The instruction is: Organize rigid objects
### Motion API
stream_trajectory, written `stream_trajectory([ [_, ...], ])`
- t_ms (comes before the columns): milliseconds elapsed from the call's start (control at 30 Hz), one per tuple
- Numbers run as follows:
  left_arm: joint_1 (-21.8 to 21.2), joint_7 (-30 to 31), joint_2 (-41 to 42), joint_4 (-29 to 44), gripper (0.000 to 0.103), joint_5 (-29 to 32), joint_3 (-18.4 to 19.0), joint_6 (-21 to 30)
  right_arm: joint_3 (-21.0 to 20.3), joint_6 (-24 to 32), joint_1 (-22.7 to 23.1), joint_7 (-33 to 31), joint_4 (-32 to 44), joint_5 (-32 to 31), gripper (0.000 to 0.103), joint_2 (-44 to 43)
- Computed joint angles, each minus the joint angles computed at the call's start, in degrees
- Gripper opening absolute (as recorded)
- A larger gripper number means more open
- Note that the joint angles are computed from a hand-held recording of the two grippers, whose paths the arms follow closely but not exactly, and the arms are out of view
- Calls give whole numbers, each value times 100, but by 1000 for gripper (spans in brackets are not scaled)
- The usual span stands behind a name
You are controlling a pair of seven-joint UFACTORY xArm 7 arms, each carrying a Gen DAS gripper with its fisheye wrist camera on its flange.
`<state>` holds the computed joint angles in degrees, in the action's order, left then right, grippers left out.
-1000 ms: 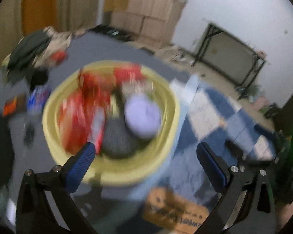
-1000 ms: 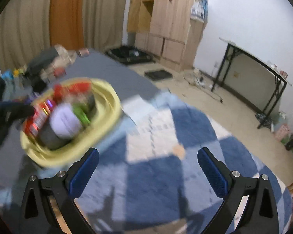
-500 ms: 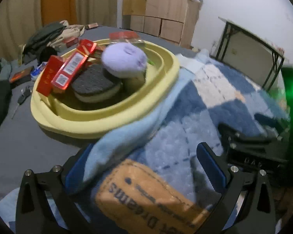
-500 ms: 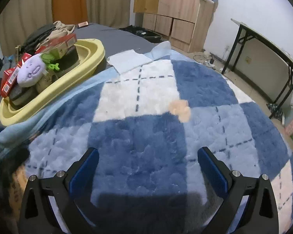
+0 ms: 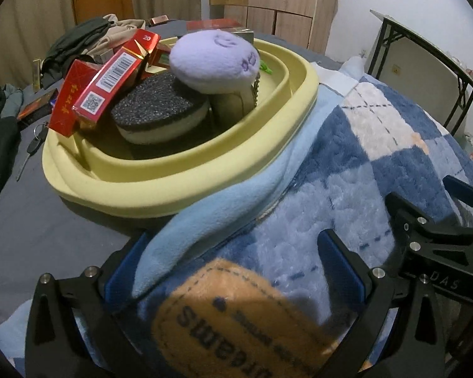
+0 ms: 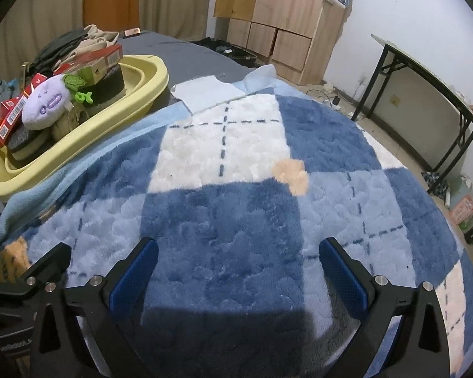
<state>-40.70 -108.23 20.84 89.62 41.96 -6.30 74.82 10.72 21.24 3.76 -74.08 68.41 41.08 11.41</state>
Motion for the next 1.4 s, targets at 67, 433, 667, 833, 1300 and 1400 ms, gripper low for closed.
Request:
stream_trajectory([
  [67, 2, 1, -8, -11, 103, -1, 0, -3, 4, -20, 1, -11, -3, 0, 103, 3],
  [433, -4, 8, 19, 25, 103, -5, 0, 13, 4, -18, -5, -36, 17, 9, 103, 18],
  [667, 5, 23, 11, 12, 103, -10, 11, -1, 13, -29, -10, -49, 25, 8, 103, 29],
  [833, 1, 18, 3, 2, 103, -11, 6, 5, 24, -43, 10, -25, -55, 28, 103, -25],
  [1300, 6, 26, 16, 18, 103, -8, 11, 1, 7, -11, -1, -17, 4, 0, 103, 8],
  [1400, 9, 30, 10, 20, 103, -10, 12, 0, 8, -13, -1, -17, -2, 0, 103, 1],
])
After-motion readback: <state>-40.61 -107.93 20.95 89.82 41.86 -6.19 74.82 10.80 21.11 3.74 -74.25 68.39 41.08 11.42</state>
